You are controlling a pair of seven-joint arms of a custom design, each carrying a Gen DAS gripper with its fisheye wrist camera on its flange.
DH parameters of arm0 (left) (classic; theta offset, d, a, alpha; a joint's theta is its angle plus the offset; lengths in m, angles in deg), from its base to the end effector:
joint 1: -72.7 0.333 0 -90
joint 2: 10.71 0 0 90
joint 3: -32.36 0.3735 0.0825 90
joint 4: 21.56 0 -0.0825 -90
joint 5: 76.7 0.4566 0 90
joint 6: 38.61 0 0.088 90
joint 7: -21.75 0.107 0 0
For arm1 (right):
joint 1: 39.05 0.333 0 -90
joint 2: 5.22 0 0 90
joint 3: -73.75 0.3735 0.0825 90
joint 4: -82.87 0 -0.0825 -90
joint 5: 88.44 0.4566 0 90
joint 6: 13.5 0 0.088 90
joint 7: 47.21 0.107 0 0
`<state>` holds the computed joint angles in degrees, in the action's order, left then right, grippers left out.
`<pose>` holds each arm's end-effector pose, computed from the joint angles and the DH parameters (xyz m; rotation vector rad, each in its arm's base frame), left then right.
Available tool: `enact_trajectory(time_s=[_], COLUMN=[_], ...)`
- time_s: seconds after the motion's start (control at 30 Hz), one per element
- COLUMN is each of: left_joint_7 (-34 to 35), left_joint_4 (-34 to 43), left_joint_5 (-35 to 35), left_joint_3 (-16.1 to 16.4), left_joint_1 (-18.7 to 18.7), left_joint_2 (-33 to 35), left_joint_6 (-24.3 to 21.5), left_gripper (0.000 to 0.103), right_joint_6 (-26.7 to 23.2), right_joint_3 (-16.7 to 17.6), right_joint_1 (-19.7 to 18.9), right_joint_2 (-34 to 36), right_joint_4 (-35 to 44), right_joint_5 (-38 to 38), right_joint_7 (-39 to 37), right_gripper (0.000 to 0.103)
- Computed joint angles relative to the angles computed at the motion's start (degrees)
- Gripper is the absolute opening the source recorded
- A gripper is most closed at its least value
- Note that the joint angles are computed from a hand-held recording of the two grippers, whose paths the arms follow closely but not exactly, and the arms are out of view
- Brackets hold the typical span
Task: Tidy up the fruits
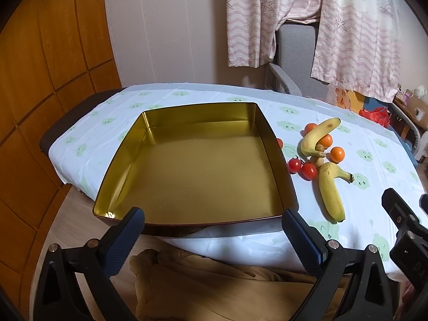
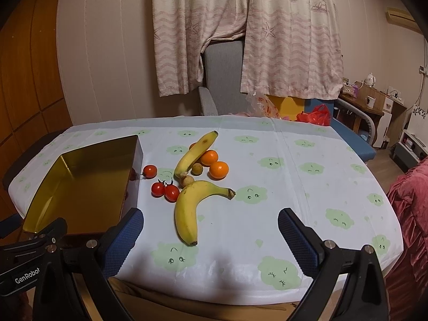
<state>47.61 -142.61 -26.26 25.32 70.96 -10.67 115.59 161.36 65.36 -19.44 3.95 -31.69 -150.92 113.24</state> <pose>0.6310 -0.1229 0.4896 -1.9275 1.4671 -0.5574 0.6540 0.2049 0.4696 -1.6579 1.6117 -0.7783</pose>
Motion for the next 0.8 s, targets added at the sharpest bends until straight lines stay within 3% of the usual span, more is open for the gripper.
enact_trajectory(time_s=[0.8], left_joint_7=[-0.1], left_joint_4=[-0.2], left_joint_5=[0.3], left_joint_3=[0.1], left_joint_1=[0.1], left_joint_2=[0.0], left_joint_6=[0.6], left_gripper=[0.103], right_joint_6=[0.2], right_joint_3=[-0.1], right_joint_1=[0.1], right_joint_2=[0.0], right_joint_4=[0.0], right_joint_5=[0.9], right_joint_7=[-0.9], right_gripper=[0.102])
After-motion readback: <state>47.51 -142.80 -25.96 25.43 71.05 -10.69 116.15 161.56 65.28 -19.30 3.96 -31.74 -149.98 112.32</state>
